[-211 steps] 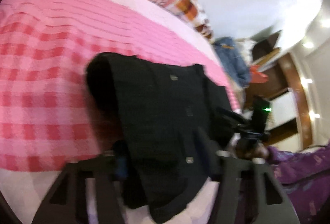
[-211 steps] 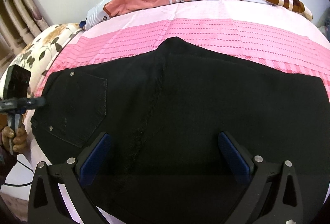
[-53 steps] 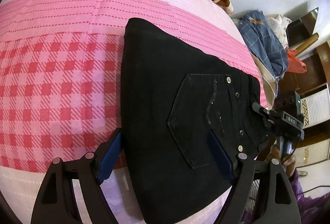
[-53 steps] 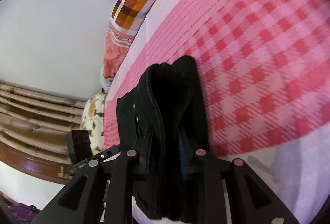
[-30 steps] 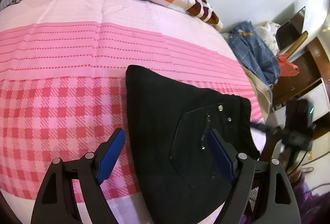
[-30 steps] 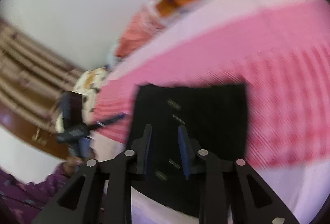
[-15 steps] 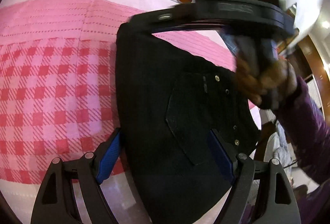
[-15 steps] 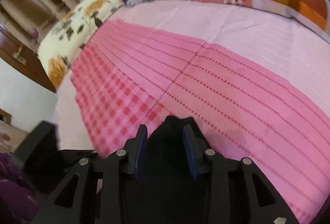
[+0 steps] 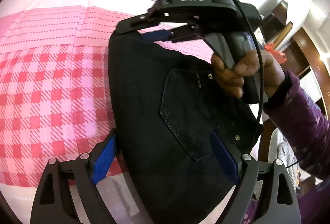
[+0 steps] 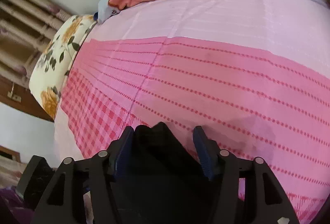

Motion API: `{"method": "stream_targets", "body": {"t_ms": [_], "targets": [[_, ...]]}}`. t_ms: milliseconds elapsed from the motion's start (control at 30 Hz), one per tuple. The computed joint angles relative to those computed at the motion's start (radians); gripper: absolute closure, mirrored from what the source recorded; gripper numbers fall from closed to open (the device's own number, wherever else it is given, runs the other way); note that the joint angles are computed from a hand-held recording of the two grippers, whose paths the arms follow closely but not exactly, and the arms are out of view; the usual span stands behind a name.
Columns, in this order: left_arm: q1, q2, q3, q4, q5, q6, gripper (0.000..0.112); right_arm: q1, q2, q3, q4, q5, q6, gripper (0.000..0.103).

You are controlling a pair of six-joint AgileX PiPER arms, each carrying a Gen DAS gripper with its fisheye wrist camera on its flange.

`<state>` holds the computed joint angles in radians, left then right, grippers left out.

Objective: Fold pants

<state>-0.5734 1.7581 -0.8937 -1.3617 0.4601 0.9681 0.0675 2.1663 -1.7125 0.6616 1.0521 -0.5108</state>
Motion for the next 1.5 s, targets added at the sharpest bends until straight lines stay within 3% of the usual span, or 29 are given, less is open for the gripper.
{"method": "stream_targets", "body": {"t_ms": [200,433,533,600,667,933,1167,1367,1500], "targets": [[0.053,0.005,0.011,-0.002,0.038,0.043,0.024,-0.075,-0.088,0.13,0.03,-0.083,0.038,0.041],[0.001,0.006,-0.054,0.21,-0.004,-0.202,0.024,-0.297,-0.522,0.664,0.314,-0.249,-0.271,0.037],[-0.033,0.006,-0.077,0.318,-0.035,-0.323,0.024,-0.389,-0.698,0.841,0.282,-0.298,-0.301,0.032],[-0.049,0.013,-0.085,0.369,-0.055,-0.372,0.024,-0.462,-0.771,0.916,0.282,-0.276,-0.351,0.028],[-0.07,0.019,-0.101,0.454,-0.071,-0.459,0.024,-0.477,-0.833,0.968,0.195,-0.303,-0.303,0.025],[-0.139,0.046,-0.154,0.804,-0.102,-0.793,0.024,-0.568,-0.833,1.103,0.243,-0.295,-0.391,0.024],[-0.163,0.052,-0.169,0.937,-0.106,-0.928,0.023,-0.519,-0.809,1.145,0.281,-0.325,-0.423,0.024],[-0.186,0.069,-0.203,1.072,-0.082,-1.061,0.019,-0.455,-0.783,1.144,0.292,-0.37,-0.415,0.015],[-0.187,0.077,-0.222,1.122,-0.062,-1.103,0.017,-0.485,-0.765,1.141,0.335,-0.351,-0.461,0.015]]}}
